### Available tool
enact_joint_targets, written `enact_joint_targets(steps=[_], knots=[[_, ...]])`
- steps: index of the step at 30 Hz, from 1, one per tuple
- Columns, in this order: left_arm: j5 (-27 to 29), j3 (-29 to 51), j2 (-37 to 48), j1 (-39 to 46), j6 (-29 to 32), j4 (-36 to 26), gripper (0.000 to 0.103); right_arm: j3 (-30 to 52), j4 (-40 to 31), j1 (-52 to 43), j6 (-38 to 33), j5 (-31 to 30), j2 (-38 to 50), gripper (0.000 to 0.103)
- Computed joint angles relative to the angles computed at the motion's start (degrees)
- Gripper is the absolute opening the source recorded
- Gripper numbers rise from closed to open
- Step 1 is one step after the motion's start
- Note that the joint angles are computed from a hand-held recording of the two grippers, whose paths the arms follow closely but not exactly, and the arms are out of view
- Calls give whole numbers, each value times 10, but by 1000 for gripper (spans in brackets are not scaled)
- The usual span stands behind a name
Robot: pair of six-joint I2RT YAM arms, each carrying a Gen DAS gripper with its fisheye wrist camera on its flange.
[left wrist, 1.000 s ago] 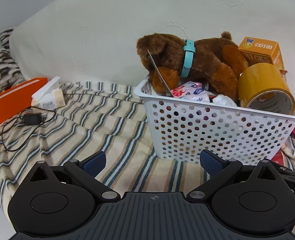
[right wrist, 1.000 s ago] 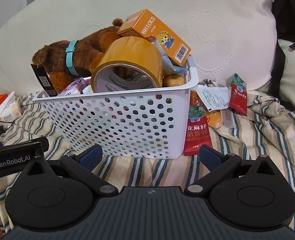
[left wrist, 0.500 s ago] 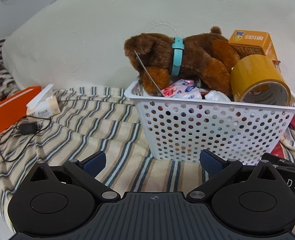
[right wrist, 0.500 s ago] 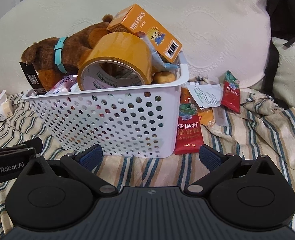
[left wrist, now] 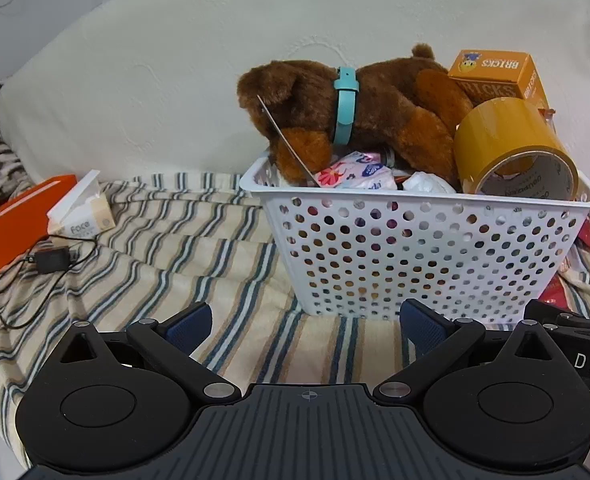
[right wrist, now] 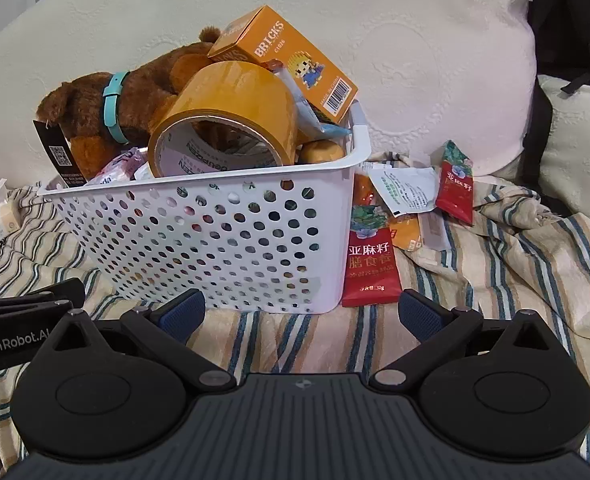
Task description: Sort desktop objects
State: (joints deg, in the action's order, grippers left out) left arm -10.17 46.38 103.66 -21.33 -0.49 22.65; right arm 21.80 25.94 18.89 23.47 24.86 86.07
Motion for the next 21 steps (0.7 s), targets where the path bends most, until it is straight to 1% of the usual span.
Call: enact_joint_targets(steps=[21], knots=[[8, -5, 8, 0, -5, 15, 103, -5, 6, -5, -1, -2, 3, 102]])
